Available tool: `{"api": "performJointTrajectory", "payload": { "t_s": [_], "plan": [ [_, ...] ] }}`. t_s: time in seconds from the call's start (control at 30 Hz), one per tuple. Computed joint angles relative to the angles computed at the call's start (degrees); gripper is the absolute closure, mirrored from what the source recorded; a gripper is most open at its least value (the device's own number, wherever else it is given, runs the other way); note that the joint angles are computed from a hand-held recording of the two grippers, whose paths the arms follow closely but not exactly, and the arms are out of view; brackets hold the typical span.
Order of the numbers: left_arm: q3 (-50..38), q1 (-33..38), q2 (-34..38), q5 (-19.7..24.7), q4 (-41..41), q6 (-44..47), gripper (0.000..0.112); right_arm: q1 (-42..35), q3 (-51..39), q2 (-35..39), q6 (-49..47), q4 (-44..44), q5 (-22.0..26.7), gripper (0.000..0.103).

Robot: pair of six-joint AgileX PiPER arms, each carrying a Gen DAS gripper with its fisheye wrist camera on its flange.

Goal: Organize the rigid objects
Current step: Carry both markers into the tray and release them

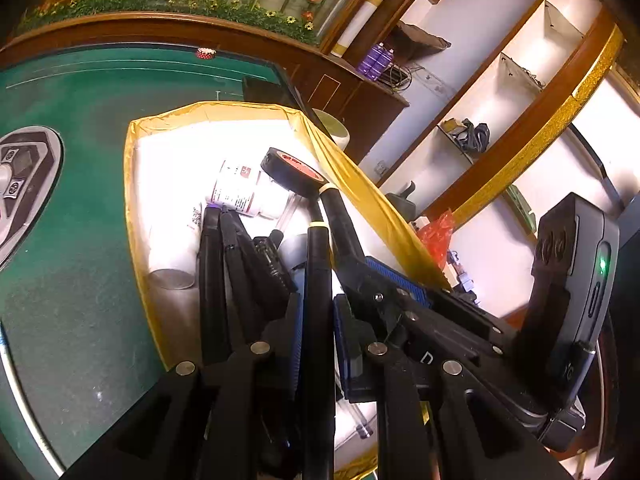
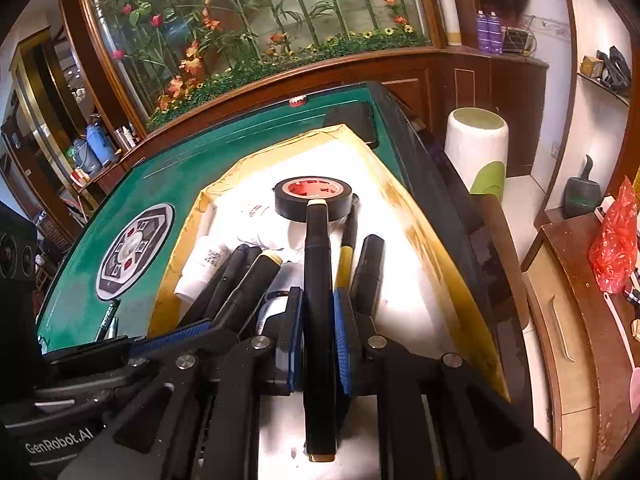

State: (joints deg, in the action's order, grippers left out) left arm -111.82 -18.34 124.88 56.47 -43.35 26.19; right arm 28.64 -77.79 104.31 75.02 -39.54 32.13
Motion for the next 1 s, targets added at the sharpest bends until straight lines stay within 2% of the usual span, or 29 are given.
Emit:
{"api": "performJointTrajectory", "payload": {
  "t_s": [0.2, 0.57, 0.63, 0.83, 0.93, 1.0],
  "plan": [
    [3.9, -0.2, -1.9, -3.8, -1.1, 3.1, 0.099, 0.4, -0.3, 0.3, 0.3, -0.4, 0.7, 0.088],
    [4.3, 1.3, -1.5, -3.0, -3.5, 5.0, 0.096, 1.0, -1.5, 1.2, 0.7, -1.0, 2.7, 0.088],
    [4.4, 1.4, -1.5, -2.8, -3.7, 5.5, 0.080, 0.9, -1.3, 1.1, 0.9, -0.8, 2.5, 0.088],
    [5.3, 1.9, -2.3, -1.9, -5.6, 7.5, 0.069, 0.8, 0.2, -0.1, 4.0, -3.3, 1.6, 0.088],
    [6.4, 2.6, -3.1, -2.2, -7.0, 8.9, 0.052, 0.8, 0.2, -0.1, 5.0, -4.1, 1.7, 0.087],
    [7.7, 2.9, -4.0, -3.9, -7.6, 9.6, 0.046, 1.1, 0.4, -0.3, 6.6, -5.4, 1.9, 0.085]
  ]
}}
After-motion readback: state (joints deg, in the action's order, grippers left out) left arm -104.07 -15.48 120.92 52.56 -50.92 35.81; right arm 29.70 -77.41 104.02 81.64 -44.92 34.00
